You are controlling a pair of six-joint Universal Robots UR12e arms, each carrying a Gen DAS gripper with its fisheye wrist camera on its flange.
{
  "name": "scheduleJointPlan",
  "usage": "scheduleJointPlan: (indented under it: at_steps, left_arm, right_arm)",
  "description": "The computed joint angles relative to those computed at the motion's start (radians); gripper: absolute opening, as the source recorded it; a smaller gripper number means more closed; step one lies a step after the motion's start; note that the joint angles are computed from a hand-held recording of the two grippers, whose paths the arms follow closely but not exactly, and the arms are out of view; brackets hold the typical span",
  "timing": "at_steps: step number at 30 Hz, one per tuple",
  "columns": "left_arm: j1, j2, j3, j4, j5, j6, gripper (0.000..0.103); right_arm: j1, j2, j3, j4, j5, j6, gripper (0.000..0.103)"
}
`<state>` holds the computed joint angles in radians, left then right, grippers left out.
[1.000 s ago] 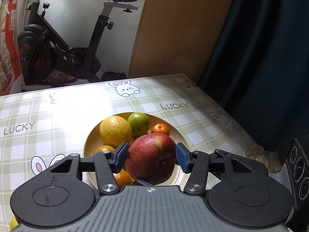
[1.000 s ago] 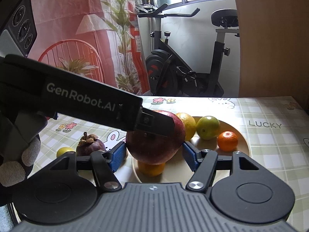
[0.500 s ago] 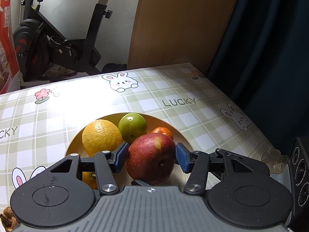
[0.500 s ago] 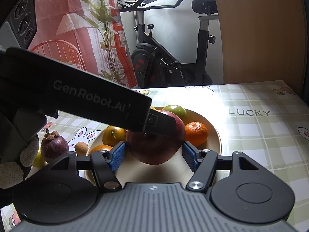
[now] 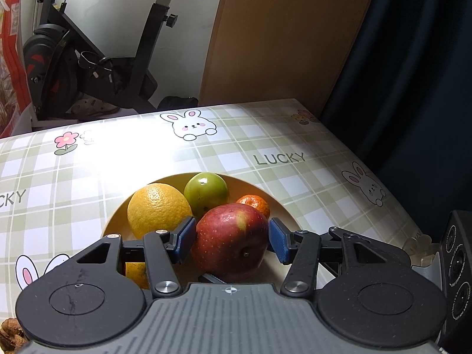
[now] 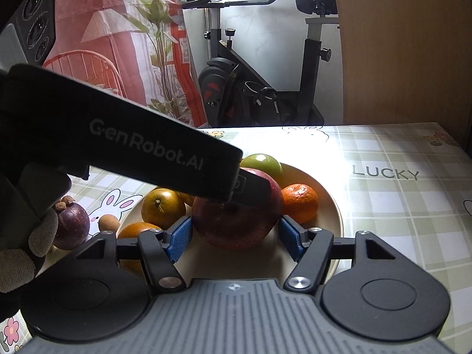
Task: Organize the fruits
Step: 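Carry the red apple onto the plate and open the left gripper, then withdraw the left tool from the plate toward the small brown fruits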
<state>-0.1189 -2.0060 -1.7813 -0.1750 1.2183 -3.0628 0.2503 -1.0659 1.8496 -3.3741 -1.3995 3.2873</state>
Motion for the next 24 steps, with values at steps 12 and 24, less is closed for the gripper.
scheduleJointPlan:
  at_steps: [12, 24]
  left_arm:
    - [0.017, 0.045, -0.047, 0.049, -0.003, -0.005, 0.058]
    - [0.050, 0.110, -0.120, 0.112, 0.018, -0.020, 0.061]
  right_arm:
    - [0.008, -0.032, 0.011, 0.047, -0.017, -0.007, 0.068]
    - [0.028, -0.073, 0.041, 0.029, -0.042, 0.004, 0.068]
